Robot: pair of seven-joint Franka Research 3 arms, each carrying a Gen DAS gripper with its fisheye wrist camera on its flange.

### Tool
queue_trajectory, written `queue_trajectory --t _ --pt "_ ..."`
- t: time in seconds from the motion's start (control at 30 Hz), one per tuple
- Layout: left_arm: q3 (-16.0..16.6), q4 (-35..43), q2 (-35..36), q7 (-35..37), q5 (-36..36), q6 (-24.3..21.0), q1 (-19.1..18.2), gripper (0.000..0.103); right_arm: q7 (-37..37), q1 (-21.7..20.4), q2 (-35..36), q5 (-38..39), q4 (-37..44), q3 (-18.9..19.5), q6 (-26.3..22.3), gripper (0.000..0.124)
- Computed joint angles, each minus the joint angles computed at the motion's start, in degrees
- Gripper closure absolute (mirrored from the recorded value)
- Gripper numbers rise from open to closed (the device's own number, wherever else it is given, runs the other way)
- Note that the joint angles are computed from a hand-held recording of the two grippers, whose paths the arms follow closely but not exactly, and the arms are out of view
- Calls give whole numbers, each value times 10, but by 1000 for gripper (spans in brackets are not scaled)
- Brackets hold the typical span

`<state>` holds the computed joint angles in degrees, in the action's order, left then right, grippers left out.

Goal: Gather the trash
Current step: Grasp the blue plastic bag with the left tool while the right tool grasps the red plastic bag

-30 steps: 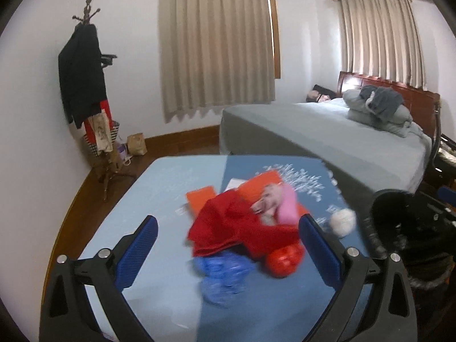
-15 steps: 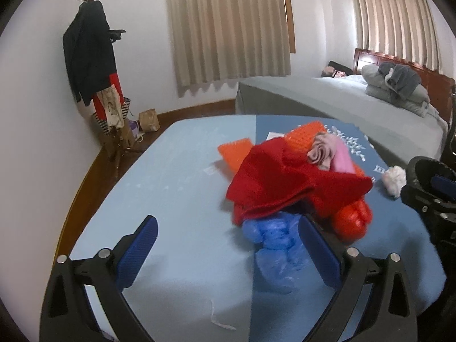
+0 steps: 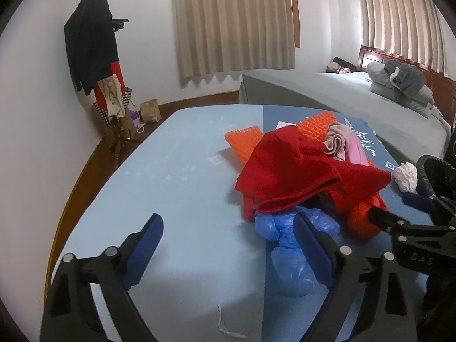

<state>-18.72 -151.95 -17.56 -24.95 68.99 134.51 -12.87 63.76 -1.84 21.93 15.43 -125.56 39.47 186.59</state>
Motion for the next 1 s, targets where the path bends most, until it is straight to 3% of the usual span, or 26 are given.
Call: queue_trajectory --t 0.1,0.17,0.2,0.23,0.43,0.63,0.9,1.0 --pt "3 2 4 1 1 7 1 13 -23 -42 23 -1 11 48 -23 56" --pt "4 3 6 1 3 11 2 14 -57 -91 41 3 14 102 -46 73" --pt "3 4 6 1 3 12 2 14 -73 -109 49 8 17 121 -58 87" --pt "3 5 7 0 5 14 2 14 -87 -123 52 13 16 138 -67 91" --pt "3 14 18 -6 18 28 1 14 -133 -164 32 63 -2 179 -70 95" --pt "4 38 47 -10 39 40 -2 14 -152 -170 -6 118 -20 165 -57 95" --pt "25 78 108 -1 51 67 -3 25 -200 -188 -20 185 -20 166 -56 95" --pt "34 85 126 0 52 83 -2 39 -228 -201 -22 212 -21 183 -53 95"
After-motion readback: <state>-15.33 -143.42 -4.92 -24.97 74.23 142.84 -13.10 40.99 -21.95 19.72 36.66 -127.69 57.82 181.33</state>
